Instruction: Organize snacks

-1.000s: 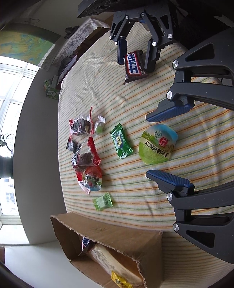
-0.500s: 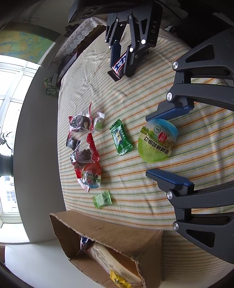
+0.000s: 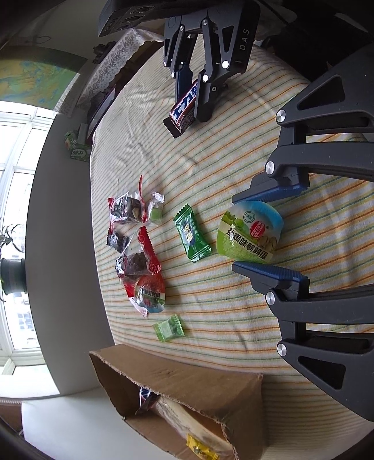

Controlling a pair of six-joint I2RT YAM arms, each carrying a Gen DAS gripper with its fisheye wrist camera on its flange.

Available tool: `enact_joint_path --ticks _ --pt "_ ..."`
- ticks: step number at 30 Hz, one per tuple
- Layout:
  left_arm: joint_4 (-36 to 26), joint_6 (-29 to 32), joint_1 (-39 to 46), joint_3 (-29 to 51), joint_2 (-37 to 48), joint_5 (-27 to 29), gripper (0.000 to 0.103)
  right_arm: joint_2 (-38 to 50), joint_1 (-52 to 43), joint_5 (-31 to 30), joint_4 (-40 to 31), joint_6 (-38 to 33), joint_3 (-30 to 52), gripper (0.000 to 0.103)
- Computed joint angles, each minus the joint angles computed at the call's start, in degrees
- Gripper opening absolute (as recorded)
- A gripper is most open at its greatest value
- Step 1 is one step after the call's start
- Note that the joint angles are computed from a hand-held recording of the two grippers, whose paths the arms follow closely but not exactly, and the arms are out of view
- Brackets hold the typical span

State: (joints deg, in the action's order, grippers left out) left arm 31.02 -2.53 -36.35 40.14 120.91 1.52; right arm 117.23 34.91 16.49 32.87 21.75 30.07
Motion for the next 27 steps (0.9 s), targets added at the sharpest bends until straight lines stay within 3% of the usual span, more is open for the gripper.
enact_joint_path --ticks 10,20,27 --pt "1.0 -0.5 1.5 -1.7 -2.7 0.8 0.036 -1.7 0.4 -1.0 -2.8 0.0 3.5 0.03" --pt "4.4 -0.2 8.3 -5.8 -9.1 1.7 0.036 -0.4 3.5 -0.1 -14.2 -4.1 20.2 0.03" --pt "4.3 -0.1 15.2 -5.8 -10.6 6.2 0.036 4.5 3.9 -1.6 -20.4 -6.4 33.5 0.03"
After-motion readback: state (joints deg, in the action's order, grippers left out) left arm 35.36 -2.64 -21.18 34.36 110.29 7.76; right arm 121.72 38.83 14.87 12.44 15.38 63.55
